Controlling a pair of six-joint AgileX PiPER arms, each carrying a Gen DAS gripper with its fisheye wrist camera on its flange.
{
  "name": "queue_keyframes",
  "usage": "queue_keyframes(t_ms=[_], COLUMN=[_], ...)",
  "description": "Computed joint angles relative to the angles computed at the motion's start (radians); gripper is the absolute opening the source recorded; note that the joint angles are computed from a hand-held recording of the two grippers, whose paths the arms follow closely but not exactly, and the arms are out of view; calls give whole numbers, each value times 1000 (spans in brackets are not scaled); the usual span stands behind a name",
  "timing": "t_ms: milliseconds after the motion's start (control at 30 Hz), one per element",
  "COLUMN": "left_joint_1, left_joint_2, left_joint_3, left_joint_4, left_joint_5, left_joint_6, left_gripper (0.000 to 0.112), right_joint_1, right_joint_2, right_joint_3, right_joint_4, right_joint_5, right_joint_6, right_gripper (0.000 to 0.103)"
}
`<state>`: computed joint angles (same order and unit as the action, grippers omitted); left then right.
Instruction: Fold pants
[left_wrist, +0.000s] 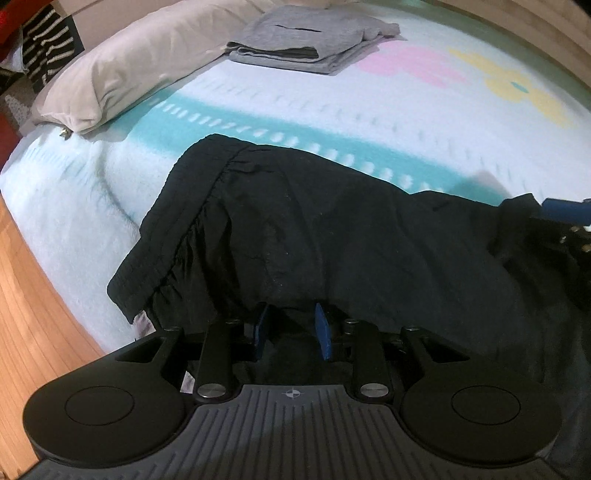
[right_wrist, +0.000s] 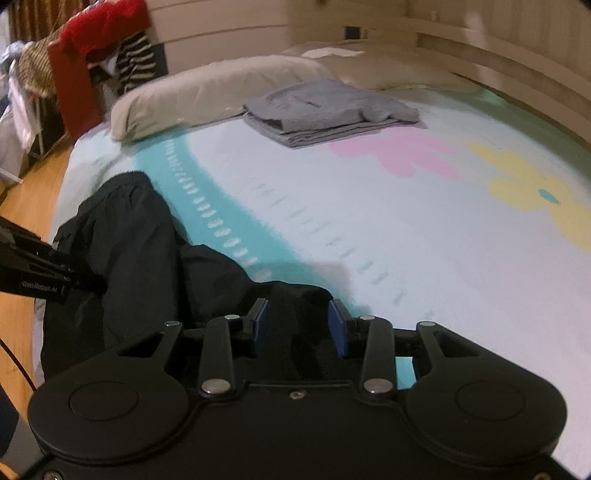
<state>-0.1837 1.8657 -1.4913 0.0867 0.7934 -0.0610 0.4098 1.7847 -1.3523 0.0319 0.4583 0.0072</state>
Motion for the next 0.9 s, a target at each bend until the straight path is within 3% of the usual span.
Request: queue_keyframes(t_ms=[367, 400, 467, 533, 700, 900], left_joint_1=[-13, -12, -11, -6, 18, 60], left_joint_2=[-19, -20, -22, -30, -68, -73], left_joint_3=[19, 18, 22, 38, 83, 84], left_joint_4=[18, 17, 13, 9, -4, -74], left_joint_5=[-5, -4, -8, -22, -11, 20], left_joint_6=[-27, -25, -23, -12, -17, 43], left_gripper=[28, 28, 28, 29, 29, 30], right_joint_1=[-28, -34, -38, -50, -37, 2], right_joint_2=[58, 63, 77, 87, 104, 162], right_joint_3=[-41, -48, -66, -78, -93, -161], right_joint_4=[127, 153, 164, 227, 7, -232], right_joint_5=[16, 18, 31, 46, 5, 74], right_joint_6=[-166, -189, -195, -240, 31, 301], right_gripper=[43, 37, 7, 6, 4, 3])
